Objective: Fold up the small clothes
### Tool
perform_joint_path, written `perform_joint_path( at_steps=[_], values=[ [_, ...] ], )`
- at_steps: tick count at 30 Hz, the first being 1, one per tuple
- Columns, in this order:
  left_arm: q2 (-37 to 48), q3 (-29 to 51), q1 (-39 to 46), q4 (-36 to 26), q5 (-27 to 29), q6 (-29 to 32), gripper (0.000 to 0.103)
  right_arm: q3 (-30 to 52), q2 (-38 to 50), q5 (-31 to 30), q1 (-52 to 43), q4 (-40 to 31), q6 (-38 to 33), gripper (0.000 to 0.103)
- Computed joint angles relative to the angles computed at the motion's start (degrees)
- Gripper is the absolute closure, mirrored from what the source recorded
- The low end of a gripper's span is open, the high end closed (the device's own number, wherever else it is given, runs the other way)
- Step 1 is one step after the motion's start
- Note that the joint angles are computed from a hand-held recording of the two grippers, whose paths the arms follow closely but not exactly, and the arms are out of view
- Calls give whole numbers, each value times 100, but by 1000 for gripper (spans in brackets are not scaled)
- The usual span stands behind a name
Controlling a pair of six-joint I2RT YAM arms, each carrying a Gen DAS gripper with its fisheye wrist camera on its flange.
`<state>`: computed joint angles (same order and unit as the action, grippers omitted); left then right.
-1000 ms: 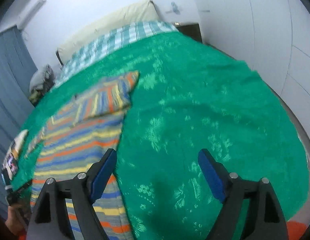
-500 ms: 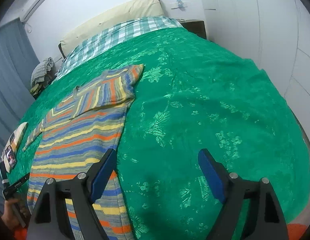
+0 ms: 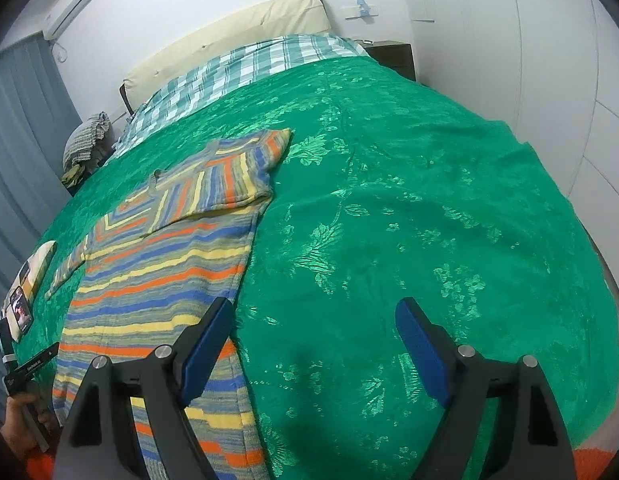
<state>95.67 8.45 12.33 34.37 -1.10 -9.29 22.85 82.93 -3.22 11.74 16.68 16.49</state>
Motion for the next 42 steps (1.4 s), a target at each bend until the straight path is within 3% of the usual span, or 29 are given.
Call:
perform_joint_path(
  at_steps=[33, 35, 38, 42],
  values=[
    [-166, 35, 156, -248, 211, 75, 0, 96, 273, -111, -4, 129, 70, 20],
    [-497, 121, 473, -713, 673, 108, 1, 101, 290, -103, -5, 139, 73, 20],
    [-904, 447, 1696, -1366, 2257, 332, 1, 92, 286, -112, -22, 142, 93, 20],
    [-227, 1790, 2747, -2064, 2863, 33, 1, 107, 331, -127, -24, 141, 83, 20]
  ],
)
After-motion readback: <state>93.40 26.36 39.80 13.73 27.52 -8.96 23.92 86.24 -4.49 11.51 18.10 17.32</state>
